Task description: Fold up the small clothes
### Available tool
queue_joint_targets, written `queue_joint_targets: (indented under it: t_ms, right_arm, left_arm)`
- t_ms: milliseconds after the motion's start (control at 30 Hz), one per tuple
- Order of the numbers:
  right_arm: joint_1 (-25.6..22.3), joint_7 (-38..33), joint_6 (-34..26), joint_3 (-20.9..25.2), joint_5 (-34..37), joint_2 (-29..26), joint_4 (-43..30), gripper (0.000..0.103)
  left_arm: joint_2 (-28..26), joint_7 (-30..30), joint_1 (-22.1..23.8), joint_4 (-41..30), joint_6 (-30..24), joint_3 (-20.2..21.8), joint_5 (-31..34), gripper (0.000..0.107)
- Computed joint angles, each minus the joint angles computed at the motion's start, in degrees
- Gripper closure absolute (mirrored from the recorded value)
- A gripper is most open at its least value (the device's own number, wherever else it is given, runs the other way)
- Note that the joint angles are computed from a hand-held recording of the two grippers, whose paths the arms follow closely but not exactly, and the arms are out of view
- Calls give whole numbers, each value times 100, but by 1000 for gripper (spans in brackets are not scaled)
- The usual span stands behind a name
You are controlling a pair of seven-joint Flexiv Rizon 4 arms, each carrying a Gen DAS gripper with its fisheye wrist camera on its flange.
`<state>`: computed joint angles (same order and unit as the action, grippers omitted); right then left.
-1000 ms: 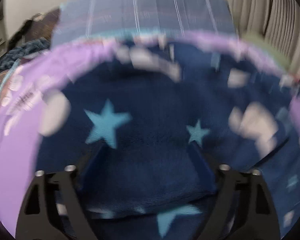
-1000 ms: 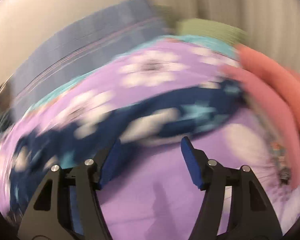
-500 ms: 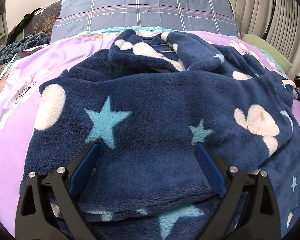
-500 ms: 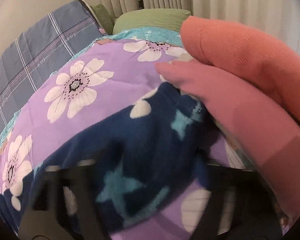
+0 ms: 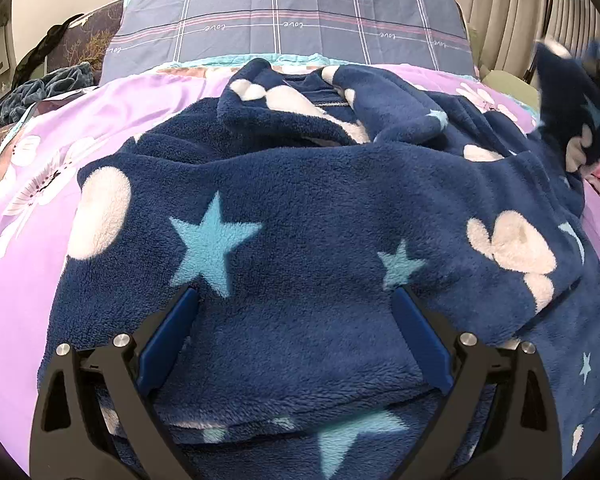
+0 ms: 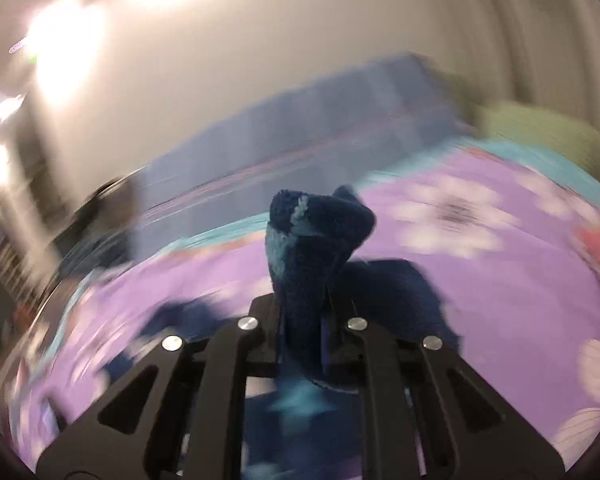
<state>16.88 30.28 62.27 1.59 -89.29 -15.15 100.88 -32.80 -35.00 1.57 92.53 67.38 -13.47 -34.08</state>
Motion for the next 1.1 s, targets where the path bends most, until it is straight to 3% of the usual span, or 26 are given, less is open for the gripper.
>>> queue_joint_targets:
  t_ms: [67, 133, 200, 300, 400, 467, 567, 633, 700, 767, 867, 1100]
  right_arm:
    - [160, -294, 402, 54, -103, -380, -378, 91]
    - [408, -1245, 607, 161, 576, -826, -672, 91]
    - [653, -2384, 282, 349, 1584, -1148, -781, 91]
    - [875, -2995, -45, 423, 2292, -1272, -692, 90]
    - [939, -2633, 342, 234, 2451, -1200, -376, 90]
    - [1020, -2433, 580, 46, 2408, -1145, -220, 88]
    - [1198, -2123, 956, -256, 2097, -1072, -44, 79]
    - [1237, -1742, 1462, -475, 1584, -1058, -15, 68]
    - [1223, -1712, 1662, -493, 1451, -1113, -100, 64]
    - [1264, -2019, 1451, -381, 1698, -1148, -123, 64]
    - [1333, -2361, 1235, -311, 2129, -1189, -152, 64]
    - [1424, -2184, 1344, -465, 1949, -1122, -55, 64]
  left_arm:
    - [2, 20, 26, 6, -14, -30, -36, 9]
    - [1, 48, 53, 4, -40, -60, -85, 9]
    - [2, 110, 112, 8, -97, -126, -197, 9]
    - [3, 235, 195, 5, -227, -216, -420, 7]
    - [29, 451, 322, 28, -413, -355, -780, 6]
    - [87, 783, 584, 75, -750, -622, -1399, 6]
    - [162, 887, 915, -7, -1823, -766, -2129, 7]
    - [161, 683, 983, -154, -2597, -705, -2219, 7]
    - [93, 446, 1024, -354, -3375, -662, -2268, 7]
    - [-32, 203, 984, -594, -4014, -610, -2231, 6]
    - [-96, -118, 674, -760, -4113, -324, -2009, 6]
    - [-369, -832, 306, -1223, -4484, -24, -1976, 5]
